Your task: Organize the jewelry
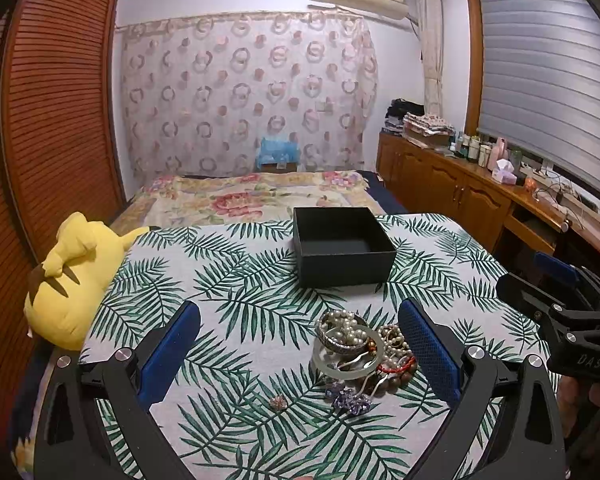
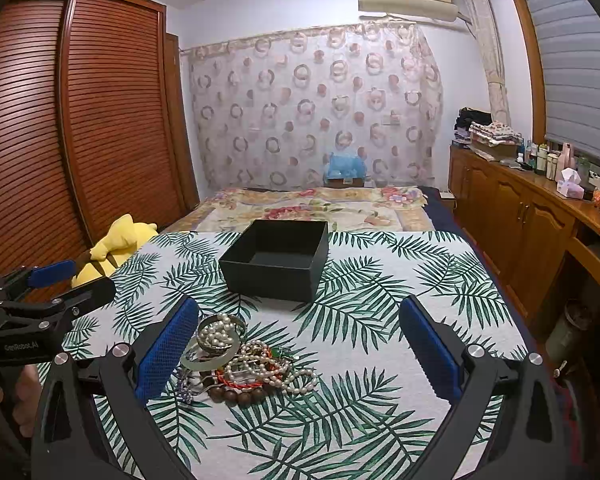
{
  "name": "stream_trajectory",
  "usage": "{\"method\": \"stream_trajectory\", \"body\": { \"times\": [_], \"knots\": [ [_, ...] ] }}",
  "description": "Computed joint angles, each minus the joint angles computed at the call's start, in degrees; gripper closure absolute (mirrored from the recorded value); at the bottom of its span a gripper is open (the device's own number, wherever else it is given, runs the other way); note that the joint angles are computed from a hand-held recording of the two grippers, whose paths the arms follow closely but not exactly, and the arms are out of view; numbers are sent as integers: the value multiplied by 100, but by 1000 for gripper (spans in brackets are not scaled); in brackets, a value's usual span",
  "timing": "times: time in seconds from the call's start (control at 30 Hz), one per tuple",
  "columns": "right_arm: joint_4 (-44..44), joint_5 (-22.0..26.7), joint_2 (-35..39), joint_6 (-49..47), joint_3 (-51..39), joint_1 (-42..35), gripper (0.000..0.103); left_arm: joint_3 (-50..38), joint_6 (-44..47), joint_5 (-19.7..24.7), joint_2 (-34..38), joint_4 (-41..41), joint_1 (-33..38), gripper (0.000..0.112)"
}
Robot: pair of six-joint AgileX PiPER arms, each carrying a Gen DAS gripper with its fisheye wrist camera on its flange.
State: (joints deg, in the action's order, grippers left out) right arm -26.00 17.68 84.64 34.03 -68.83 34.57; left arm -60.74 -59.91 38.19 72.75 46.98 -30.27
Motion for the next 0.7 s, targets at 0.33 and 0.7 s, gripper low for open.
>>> {"method": "stream_trajectory", "body": {
  "times": [0.33, 0.7],
  "knots": [
    [6, -21, -8, -1, 16, -8, 2, -172, 138, 100, 26, -100, -18, 17],
    [69, -26, -12, -66, 10, -27, 2, -294, 208, 285, -26, -162, -115, 17]
  ]
}}
